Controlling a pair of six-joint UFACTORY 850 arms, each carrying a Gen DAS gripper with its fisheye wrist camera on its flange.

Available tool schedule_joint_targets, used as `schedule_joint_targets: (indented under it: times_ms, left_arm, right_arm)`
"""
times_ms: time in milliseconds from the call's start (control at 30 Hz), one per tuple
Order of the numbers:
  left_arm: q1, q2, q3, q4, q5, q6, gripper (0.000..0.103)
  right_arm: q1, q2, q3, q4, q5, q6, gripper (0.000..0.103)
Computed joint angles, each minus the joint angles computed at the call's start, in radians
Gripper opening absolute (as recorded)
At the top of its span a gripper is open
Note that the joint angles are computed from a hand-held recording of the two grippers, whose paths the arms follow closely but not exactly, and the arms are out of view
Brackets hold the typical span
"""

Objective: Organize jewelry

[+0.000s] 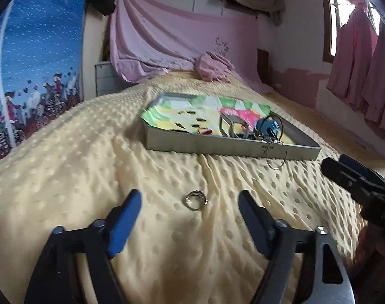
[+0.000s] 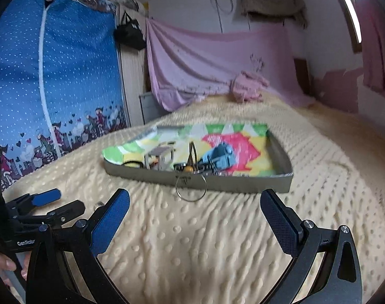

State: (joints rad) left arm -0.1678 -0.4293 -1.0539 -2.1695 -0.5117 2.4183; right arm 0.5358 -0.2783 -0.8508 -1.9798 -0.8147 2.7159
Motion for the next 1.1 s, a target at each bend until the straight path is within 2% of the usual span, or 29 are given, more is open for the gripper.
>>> schedule_joint_targets:
  times_ms: [233,333,567,733,900,1033,1100]
  left_arm:
    - [-0.011,-0.059,-0.083,0.19,0.06,-0.206,0.045]
    - [-0.014,-0.066,-0.09,0.222,0.076,-0.24,0.042]
    - [-0.026,-0.082,-0.112,0.288,0.097,-0.31,0.021]
    - [-0.029,-0.099,-0.135,0.315,0.078,-0.354,0.02]
    - [-0.034,-0.11,-0.147,0.311,0.058,-0.368,0.02]
    - [-0.042,-0.124,-0.163,0.304,0.043,-0.38,0.02]
    - [-0.045,-0.13,-0.171,0.306,0.039,-0.388,0.02]
  right_arm:
    - [-0.061,-0.058,-0.054,-0.086,0.13,0.021,0.101]
    - [-0.08,-0.077,-0.071,-0.125,0.173,0.05,0.1]
    - [-0.115,-0.122,-0.113,-0.166,0.255,0.087,0.088]
    - [-0.135,-0.152,-0.146,-0.175,0.29,0.108,0.083]
    - [-0.146,-0.177,-0.176,-0.161,0.301,0.095,0.082]
    - [-0.152,-0.196,-0.205,-0.109,0.305,0.055,0.07]
    - [-0.155,-0.205,-0.217,-0.089,0.305,0.042,0.069]
